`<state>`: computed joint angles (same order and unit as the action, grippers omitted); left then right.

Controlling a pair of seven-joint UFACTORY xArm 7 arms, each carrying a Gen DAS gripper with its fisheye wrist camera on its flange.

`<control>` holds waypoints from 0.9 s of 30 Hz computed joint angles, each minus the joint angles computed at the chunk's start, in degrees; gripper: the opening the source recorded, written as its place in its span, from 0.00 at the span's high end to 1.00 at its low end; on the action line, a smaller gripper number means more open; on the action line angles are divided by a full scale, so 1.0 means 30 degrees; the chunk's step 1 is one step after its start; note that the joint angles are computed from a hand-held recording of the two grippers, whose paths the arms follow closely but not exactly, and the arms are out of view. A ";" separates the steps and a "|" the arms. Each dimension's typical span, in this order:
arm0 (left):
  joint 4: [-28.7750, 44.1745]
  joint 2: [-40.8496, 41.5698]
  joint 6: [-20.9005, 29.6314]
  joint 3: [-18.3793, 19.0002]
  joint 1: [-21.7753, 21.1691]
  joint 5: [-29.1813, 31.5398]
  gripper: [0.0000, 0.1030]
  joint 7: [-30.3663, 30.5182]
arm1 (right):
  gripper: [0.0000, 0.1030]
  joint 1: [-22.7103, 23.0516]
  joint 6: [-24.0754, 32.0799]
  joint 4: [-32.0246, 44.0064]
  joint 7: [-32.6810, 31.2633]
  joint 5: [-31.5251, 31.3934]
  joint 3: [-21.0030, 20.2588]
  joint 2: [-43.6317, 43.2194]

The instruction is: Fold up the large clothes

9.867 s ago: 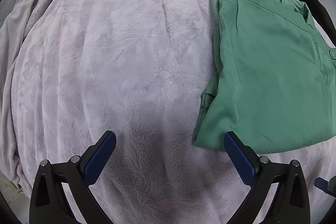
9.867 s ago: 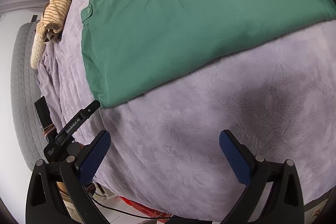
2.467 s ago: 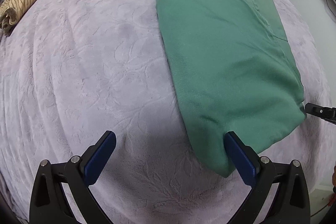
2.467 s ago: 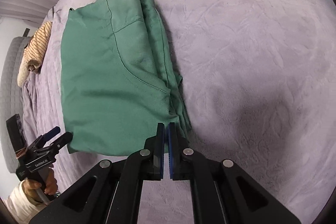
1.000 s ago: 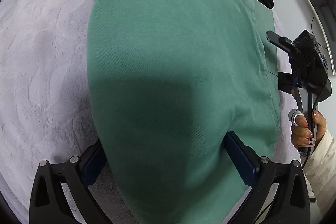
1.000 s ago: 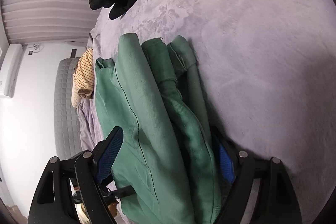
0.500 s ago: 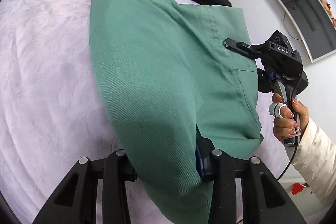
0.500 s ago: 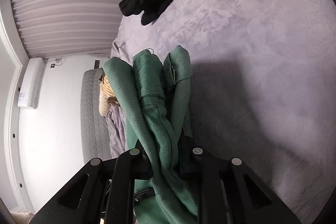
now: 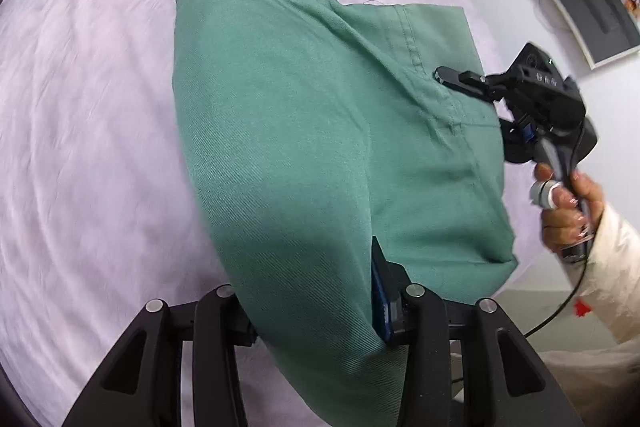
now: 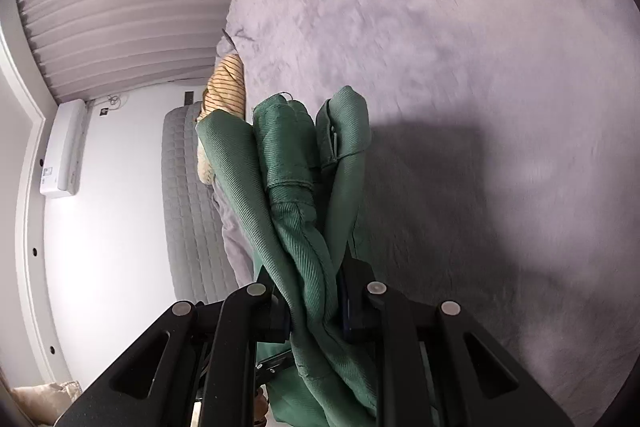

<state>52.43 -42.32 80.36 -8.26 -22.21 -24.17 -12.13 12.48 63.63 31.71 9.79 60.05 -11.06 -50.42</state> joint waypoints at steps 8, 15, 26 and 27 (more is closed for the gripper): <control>-0.2064 -0.3408 0.2130 0.0891 0.0843 0.1269 0.45 -0.0683 | 0.48 -0.0741 0.2533 0.1816 0.3893 -0.7599 0.3086 0.0378; -0.0799 -0.2459 0.1738 0.0315 0.2079 0.2387 0.45 0.0563 | 0.78 0.0048 0.2837 0.5273 0.3592 -1.1402 0.4371 0.2106; -0.0856 -0.3674 0.3963 0.0139 0.1665 0.2654 0.45 0.0543 | 0.97 -0.0544 0.3489 0.3394 0.3356 -1.2350 0.3570 0.1575; -0.0624 -0.3737 0.4086 0.0344 0.1694 0.2602 0.45 0.0609 | 0.96 -0.0669 0.4047 0.3681 0.3574 -1.2496 0.3518 0.1160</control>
<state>50.56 -53.53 92.62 -7.23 -17.13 -16.36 -10.30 10.47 75.78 42.75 20.51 22.56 -0.50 -46.94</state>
